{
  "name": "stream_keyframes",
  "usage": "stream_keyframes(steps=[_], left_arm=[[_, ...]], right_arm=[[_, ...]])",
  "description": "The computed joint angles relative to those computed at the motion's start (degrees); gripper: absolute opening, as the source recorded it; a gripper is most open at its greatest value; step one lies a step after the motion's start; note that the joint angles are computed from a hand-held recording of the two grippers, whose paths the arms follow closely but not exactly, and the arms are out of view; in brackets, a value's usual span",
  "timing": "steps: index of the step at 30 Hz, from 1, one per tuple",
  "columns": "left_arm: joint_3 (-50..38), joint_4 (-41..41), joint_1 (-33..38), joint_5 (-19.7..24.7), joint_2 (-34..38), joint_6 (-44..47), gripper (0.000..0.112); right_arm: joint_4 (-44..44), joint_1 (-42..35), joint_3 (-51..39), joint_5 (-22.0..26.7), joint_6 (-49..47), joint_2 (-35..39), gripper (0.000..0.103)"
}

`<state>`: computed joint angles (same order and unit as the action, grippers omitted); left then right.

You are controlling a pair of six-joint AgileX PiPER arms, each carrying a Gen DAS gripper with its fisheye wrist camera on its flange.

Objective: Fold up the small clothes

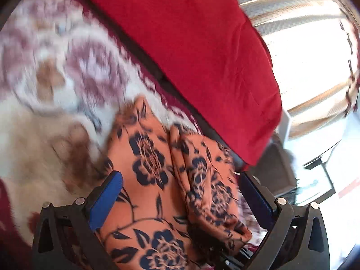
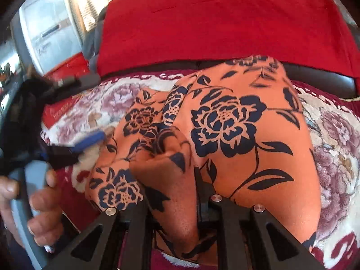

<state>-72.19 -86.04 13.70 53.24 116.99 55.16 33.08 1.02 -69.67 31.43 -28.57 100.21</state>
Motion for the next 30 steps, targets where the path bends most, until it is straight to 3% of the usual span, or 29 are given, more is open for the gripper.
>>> stream_keyframes(steps=[2, 6, 11, 17, 18, 19, 22, 23, 25, 30], left_arm=[[-2.0, 0.7, -0.1, 1.8, 2.3, -3.5, 0.102], [-5.2, 2.9, -1.7, 2.9, 2.8, -6.6, 0.102], [-15.5, 11.2, -4.8, 3.5, 5.5, -15.7, 0.102], [-32.7, 27.7, -11.3, 6.1, 13.0, -31.9, 0.1], [-34.2, 29.0, -12.2, 6.1, 13.9, -33.0, 0.097], [-35.4, 30.1, -13.1, 5.7, 14.4, -33.9, 0.084], [-42.3, 33.2, -14.8, 8.1, 17.7, -36.6, 0.027], [-43.7, 34.7, -15.3, 7.8, 17.9, -37.8, 0.018], [-43.7, 34.5, -15.4, 7.0, 16.9, -35.5, 0.015], [-31.1, 25.9, -13.2, 0.9, 5.3, -17.0, 0.014]], right_arm=[[-0.1, -0.6, -0.2, 0.9, -2.2, 0.0, 0.015], [3.9, 0.4, 4.2, -2.9, -6.1, -2.3, 0.015], [23.8, -8.1, 1.5, 8.3, -16.9, 1.9, 0.016], [31.8, -13.7, 0.2, 17.0, -20.3, 4.9, 0.015], [32.4, -14.4, -0.3, 18.4, -20.2, 5.4, 0.015], [33.2, -15.0, -1.0, 19.7, -20.4, 6.2, 0.015], [32.4, -15.4, -1.4, 20.7, -20.9, 5.9, 0.015], [31.2, -16.0, -1.4, 20.9, -20.9, 5.0, 0.015], [29.7, -15.1, -2.1, 20.1, -20.1, 3.7, 0.015], [26.7, -11.0, -2.4, 16.5, -20.2, -4.7, 0.015]])
